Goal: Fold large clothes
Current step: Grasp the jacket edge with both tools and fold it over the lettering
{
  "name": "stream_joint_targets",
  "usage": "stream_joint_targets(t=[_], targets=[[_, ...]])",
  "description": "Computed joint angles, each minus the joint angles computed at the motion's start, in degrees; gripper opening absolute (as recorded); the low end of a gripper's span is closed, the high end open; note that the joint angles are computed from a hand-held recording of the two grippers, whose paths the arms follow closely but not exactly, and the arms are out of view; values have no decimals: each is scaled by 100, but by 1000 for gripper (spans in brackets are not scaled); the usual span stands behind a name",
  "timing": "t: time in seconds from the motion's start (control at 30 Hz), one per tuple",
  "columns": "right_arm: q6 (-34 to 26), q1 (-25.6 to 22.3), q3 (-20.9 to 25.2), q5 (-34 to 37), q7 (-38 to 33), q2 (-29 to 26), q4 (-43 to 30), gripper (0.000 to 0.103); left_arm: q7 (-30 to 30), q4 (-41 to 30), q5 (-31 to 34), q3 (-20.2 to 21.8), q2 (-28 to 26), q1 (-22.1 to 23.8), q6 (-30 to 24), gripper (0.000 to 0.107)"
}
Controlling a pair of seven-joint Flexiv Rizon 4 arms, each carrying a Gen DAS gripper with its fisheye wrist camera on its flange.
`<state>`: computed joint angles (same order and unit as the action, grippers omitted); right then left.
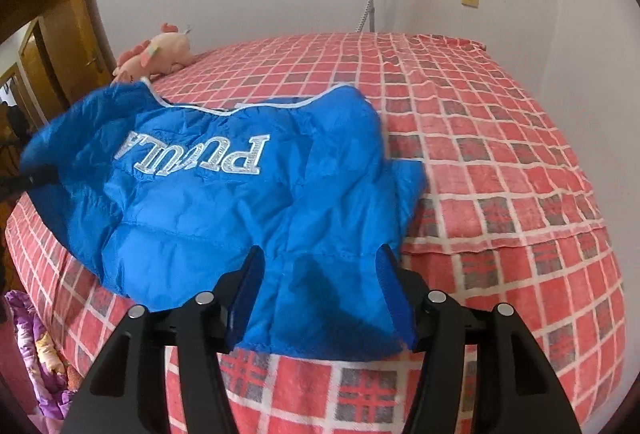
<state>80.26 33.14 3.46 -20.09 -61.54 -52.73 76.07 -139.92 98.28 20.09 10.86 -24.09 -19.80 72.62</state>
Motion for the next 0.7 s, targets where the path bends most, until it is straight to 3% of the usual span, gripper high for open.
stream_joint_targets(t=[0.3,0.5,0.7], targets=[[95,-90,10,50,47,101,307,58,884,-1790,186,-316,-745,-335,-970,33],[171,-125,-15,59,55,140,437,58,1924,-3066,-312,-702,-1688,-417,-1512,33],[155,-250,133,113,-31,112,478,58,2665,-3735,-983,-883,-2406,-444,-1847,33]])
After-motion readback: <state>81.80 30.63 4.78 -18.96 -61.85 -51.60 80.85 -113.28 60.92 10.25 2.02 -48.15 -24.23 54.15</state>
